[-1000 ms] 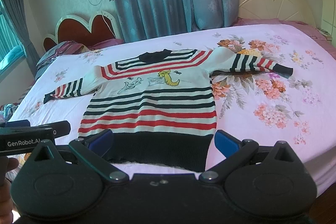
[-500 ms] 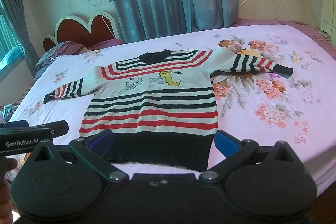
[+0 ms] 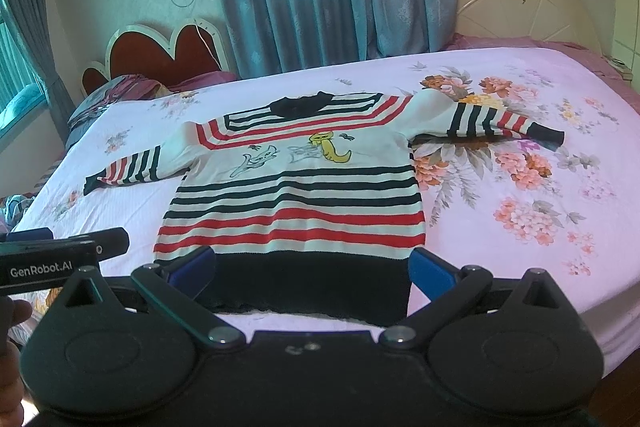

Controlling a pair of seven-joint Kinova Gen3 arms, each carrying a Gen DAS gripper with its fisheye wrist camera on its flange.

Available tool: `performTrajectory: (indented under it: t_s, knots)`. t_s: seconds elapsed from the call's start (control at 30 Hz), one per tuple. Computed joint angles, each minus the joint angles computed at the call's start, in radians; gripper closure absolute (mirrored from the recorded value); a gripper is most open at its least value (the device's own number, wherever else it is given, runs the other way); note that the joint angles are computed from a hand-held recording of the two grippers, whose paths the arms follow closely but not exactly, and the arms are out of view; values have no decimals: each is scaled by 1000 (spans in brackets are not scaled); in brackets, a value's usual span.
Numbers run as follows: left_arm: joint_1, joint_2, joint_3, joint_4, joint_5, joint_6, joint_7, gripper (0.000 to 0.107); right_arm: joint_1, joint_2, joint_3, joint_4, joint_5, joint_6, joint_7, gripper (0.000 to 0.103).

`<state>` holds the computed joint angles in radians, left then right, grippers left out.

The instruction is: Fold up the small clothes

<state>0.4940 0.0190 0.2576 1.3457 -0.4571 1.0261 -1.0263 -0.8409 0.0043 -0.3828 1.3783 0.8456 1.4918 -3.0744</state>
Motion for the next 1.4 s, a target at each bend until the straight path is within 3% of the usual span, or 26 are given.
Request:
performTrajectory:
  t_s: [0.4,0.73,1.0,1.4]
  knots:
    - [-6,44,-26,-25,22,-32,-42,5,-1,16,14,-2,23,-7,3,1]
    - [7,171,-80,-136,55,-49,-126,5,36,44,65,32,93,-66,66,1]
    - [-9,337,-137,-326,157,-35,-258,5,126,74,144,21,31,-182,102,5]
    - [-54,621,-175,-734,328,88,-471,5,222,167,258,-57,-65,-252,152,28]
